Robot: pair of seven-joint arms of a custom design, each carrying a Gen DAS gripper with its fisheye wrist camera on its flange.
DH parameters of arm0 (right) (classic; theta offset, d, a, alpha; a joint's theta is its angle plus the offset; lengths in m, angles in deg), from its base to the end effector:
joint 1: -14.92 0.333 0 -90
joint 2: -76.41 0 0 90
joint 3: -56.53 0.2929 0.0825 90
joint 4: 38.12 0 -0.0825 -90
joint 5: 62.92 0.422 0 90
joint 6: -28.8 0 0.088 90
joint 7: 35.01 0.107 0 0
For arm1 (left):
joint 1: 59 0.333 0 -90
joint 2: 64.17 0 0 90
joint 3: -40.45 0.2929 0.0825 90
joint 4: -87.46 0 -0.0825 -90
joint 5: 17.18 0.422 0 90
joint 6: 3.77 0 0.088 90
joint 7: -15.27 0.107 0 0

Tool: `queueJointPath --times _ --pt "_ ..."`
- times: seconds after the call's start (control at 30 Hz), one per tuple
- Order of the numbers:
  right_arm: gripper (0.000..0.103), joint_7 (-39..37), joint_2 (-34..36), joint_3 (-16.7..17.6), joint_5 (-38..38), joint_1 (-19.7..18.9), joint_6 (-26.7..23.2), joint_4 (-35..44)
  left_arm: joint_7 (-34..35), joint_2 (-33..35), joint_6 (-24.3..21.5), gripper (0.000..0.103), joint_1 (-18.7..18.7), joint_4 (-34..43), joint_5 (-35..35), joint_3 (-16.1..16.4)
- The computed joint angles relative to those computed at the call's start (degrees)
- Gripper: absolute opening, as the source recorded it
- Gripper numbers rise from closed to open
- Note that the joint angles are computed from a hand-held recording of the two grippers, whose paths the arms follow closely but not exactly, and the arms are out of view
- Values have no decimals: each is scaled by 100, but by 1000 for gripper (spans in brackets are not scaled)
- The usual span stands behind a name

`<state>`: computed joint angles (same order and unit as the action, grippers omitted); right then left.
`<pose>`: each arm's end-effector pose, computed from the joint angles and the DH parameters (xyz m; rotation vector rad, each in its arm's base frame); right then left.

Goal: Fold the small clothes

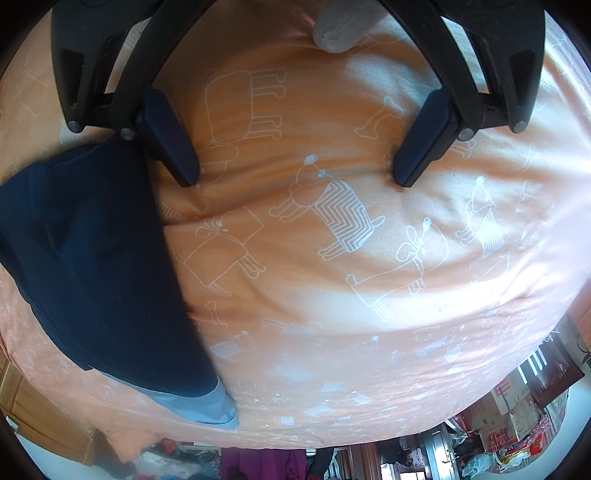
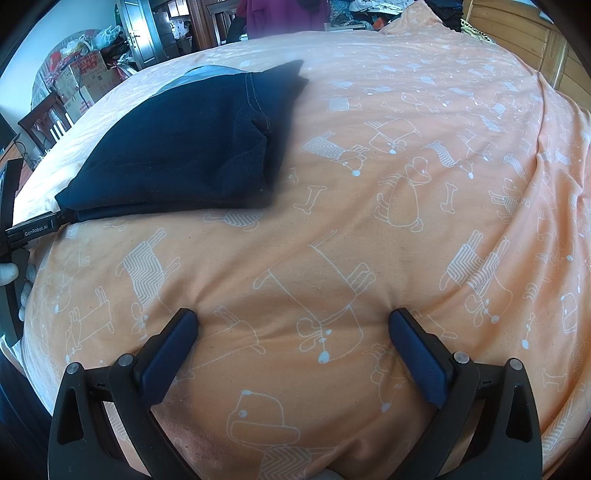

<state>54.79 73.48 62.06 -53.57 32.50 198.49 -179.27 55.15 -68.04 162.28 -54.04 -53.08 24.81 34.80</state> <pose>0.5013 0.2019 0.3240 -2.0802 1.6062 -0.3320 0.5297 -0.0461 0.3194 -2.0143 1.6624 -0.4461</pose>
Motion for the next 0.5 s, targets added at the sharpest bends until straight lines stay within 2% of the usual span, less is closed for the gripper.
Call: queueJointPath --times 0.33,0.43,0.5 --pt "103 163 -84 23 -152 -21 -37 11 35 3 4 103 2 5 -27 8" --pt "103 1234 -117 155 -1356 -361 157 69 19 -10 2 103 3 -6 -15 5" --pt "103 1715 98 95 -1545 -478 -35 333 27 -16 1 103 3 -13 -24 4"
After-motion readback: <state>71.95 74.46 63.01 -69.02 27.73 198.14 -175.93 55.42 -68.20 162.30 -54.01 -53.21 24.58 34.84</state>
